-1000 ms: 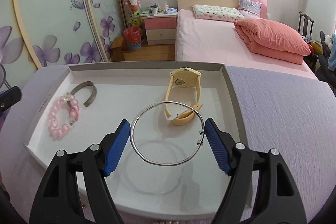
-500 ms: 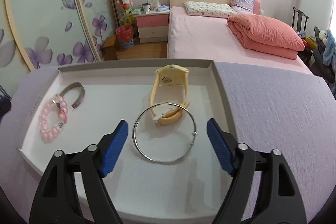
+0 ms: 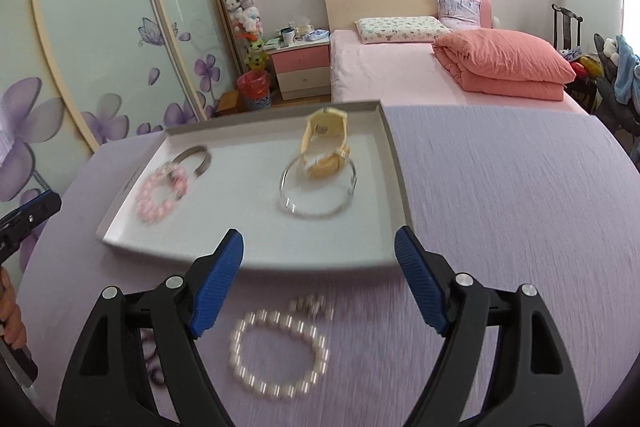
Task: Organize jewelry
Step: 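Grasp the white pearl bracelet with the right tool and lift it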
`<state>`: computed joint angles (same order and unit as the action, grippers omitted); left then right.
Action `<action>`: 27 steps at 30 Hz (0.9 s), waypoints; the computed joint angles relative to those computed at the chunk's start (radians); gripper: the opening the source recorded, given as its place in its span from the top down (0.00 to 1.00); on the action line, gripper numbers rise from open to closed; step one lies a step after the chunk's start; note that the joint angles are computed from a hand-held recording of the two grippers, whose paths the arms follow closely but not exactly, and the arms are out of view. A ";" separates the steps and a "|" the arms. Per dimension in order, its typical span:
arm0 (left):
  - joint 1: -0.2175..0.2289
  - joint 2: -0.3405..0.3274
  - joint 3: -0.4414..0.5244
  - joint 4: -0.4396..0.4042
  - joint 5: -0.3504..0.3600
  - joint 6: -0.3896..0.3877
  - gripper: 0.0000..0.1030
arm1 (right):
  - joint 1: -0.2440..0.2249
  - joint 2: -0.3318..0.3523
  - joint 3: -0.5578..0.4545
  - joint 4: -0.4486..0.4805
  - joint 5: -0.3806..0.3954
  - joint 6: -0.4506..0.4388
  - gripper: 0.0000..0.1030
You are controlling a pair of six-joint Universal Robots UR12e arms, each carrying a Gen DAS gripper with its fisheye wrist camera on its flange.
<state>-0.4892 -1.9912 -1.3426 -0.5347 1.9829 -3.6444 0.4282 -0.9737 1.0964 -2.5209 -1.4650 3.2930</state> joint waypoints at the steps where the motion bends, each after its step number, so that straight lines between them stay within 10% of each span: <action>1: -0.003 0.006 -0.009 0.003 -0.001 -0.002 0.54 | 0.002 -0.014 0.025 -0.009 0.000 0.001 0.25; 13: -0.056 0.052 -0.105 0.022 0.008 -0.030 0.40 | 0.017 -0.060 0.121 0.024 -0.045 -0.018 0.57; 27: -0.076 0.046 -0.107 0.002 0.012 -0.015 0.27 | 0.041 -0.034 0.096 0.087 -0.122 -0.071 0.65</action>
